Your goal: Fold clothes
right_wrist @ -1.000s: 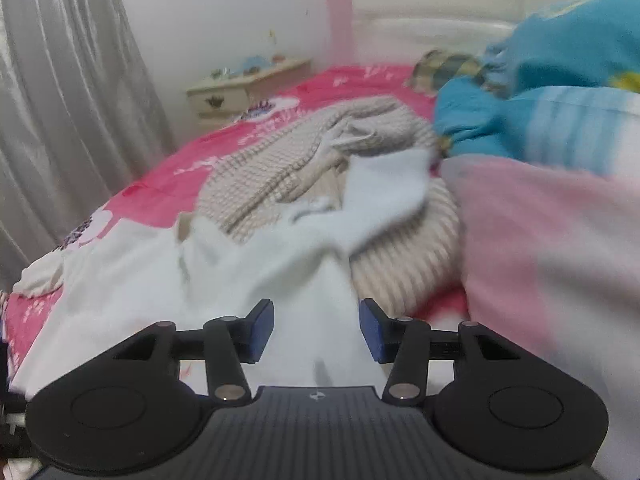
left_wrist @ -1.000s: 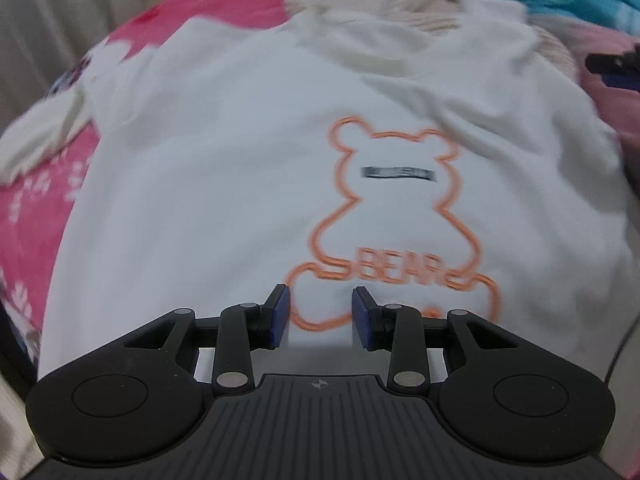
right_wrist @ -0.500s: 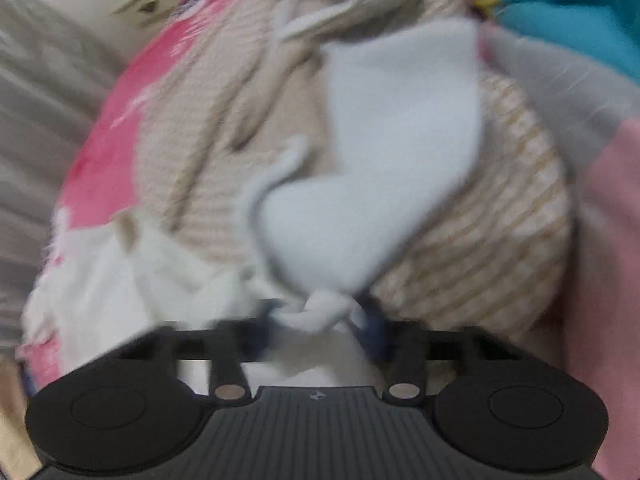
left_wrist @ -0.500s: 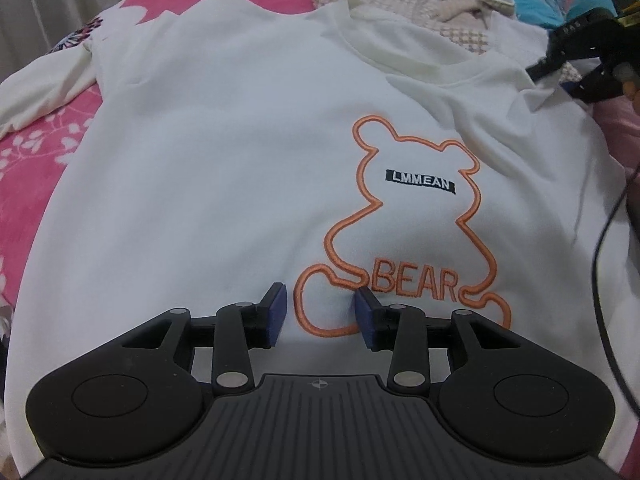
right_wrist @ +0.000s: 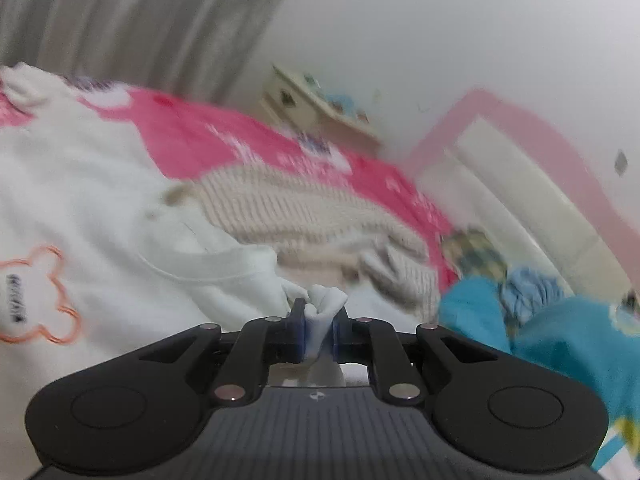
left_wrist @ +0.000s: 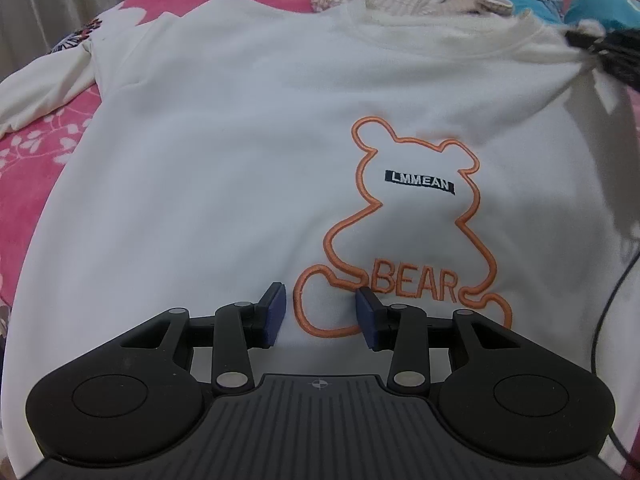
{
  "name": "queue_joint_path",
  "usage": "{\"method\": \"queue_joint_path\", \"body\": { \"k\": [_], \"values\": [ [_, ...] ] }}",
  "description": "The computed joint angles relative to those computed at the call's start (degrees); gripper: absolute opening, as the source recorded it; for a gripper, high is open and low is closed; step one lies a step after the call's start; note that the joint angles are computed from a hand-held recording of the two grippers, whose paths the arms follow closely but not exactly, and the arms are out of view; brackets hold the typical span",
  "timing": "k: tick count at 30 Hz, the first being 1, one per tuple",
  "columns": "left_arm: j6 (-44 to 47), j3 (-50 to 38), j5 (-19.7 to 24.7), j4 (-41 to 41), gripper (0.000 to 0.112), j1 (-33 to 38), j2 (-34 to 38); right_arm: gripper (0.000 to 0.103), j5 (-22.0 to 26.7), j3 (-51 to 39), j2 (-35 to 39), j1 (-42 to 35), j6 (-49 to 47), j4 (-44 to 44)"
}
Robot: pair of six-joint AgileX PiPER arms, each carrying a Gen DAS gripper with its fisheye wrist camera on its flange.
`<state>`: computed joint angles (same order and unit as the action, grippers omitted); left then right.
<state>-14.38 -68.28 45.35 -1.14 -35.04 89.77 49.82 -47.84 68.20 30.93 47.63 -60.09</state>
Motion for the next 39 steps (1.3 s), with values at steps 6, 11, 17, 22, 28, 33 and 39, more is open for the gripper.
{"method": "queue_joint_path", "body": {
  "k": [6, 11, 17, 22, 28, 33, 39],
  "values": [
    [-1.22, 0.28, -0.85, 1.36, 0.041, -0.77, 0.07, 0.043, -17.66, -4.55, 4.45, -28.81, -4.49, 30.17],
    [-0.58, 1.54, -2.16, 0.42, 0.041, -0.37, -0.41, 0.05, -22.79, -7.43, 1.89, -44.94, -15.59, 57.3],
    [2.25, 2.01, -2.82, -1.97, 0.042, 0.74, -0.53, 0.051, -7.84, -22.32, 12.7, -45.62, -49.97, 80.59],
    [2.78, 1.79, -2.52, -3.67, 0.042, 1.63, -0.83, 0.028, 4.6, -35.71, 25.32, -37.23, -59.09, 73.0],
    [-0.66, 2.51, -5.18, -2.08, 0.042, 2.12, -0.88, 0.011, -5.92, -31.25, 24.37, -33.61, -46.42, 61.71],
    [1.79, 2.09, -6.16, -3.84, 0.042, 3.18, -0.11, 0.002, -12.69, -27.62, 24.64, -33.31, -18.96, 43.43],
    [5.97, 2.26, -6.0, -9.32, 0.041, 7.32, -1.52, 0.008, -18.15, -28.81, 24.15, -33.19, -20.72, 53.5]
  ]
}}
